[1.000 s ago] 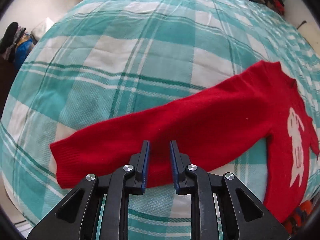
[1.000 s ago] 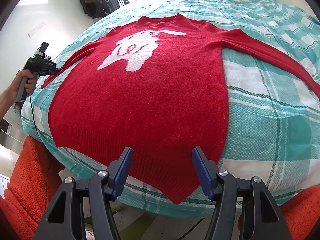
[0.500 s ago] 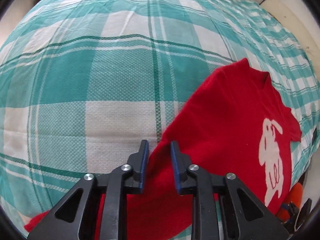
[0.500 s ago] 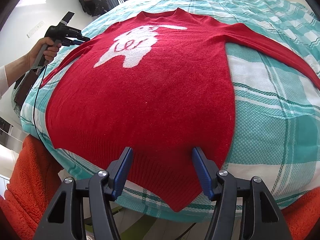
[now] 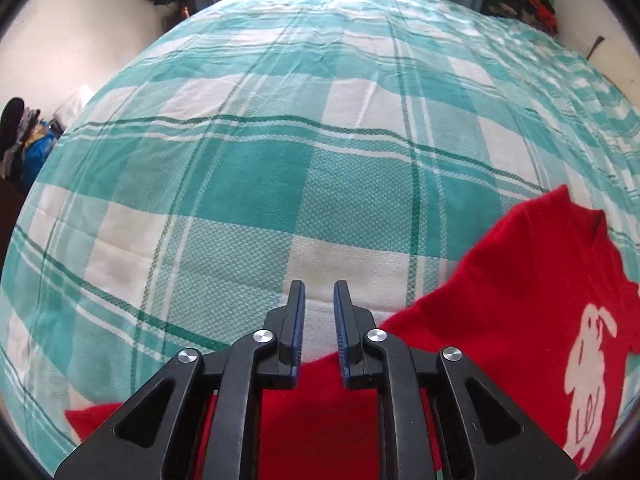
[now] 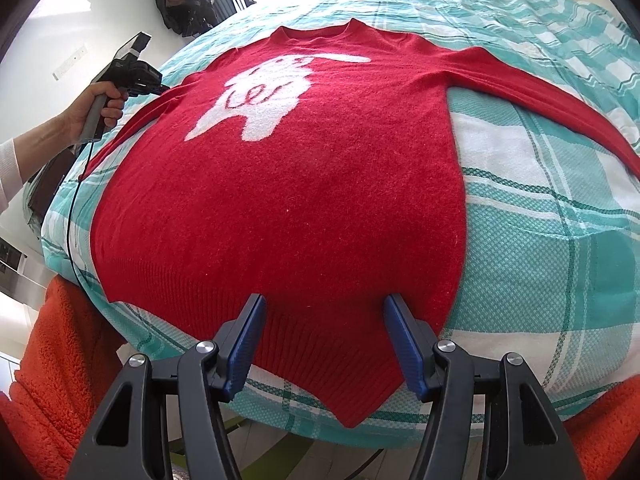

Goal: Fold small clothes

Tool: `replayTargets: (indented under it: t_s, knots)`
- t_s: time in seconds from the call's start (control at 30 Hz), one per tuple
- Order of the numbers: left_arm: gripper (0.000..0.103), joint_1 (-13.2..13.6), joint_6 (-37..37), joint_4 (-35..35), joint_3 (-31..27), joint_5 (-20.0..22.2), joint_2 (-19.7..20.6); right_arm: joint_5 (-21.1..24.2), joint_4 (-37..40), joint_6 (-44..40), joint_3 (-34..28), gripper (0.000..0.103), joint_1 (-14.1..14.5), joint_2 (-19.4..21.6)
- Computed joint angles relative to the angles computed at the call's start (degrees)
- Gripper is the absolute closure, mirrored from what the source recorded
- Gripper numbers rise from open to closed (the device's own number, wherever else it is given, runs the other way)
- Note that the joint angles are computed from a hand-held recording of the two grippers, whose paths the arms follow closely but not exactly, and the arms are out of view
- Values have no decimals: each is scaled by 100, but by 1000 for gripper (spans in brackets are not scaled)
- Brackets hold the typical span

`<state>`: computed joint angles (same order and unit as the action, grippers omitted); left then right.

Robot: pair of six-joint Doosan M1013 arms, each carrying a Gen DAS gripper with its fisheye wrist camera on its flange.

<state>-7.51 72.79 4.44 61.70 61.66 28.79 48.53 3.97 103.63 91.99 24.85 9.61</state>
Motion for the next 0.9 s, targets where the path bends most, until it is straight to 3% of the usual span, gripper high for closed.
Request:
replayTargets:
  t_s: [0.07, 0.17, 0.23, 0.3, 0.43, 0.5, 0.6, 0.73, 0.83, 0.9]
  knots:
    - [75, 2, 422, -308, 443, -457, -360, -47, 12, 50, 16, 42, -22, -14]
    - [72, -58, 882, -390, 861, -298, -623, -43, 47, 37, 4, 42, -31, 6]
    - [74, -169, 429, 527, 1073, 123, -630, -41, 21, 10, -9, 42, -7, 13]
    - [76, -105, -266, 1221, 1263, 549, -596, -31, 23, -23, -9, 42, 7, 5]
    - [80, 127, -1145, 1439, 1421, 695, -771, 58, 73, 74, 0, 42, -33, -10]
    - [82, 66, -1161, 1380, 1508, 461, -966, 55, 32, 205, -16, 42, -54, -41]
    - [77, -206, -785, 1007, 1720, -157, -1326, -89, -99, 333, -78, 42, -73, -114]
    - [75, -674, 298, -173, 1954, -806, -1571, -229, -80, 81, -321, 42, -107, -41]
    - [75, -1082, 828, -574, 2158, -875, -1588, -268, -77, -331, -536, 42, -100, 117]
    - [75, -1280, 925, -631, 2272, -610, -1541, -144, 127, -740, -610, 42, -126, 224]
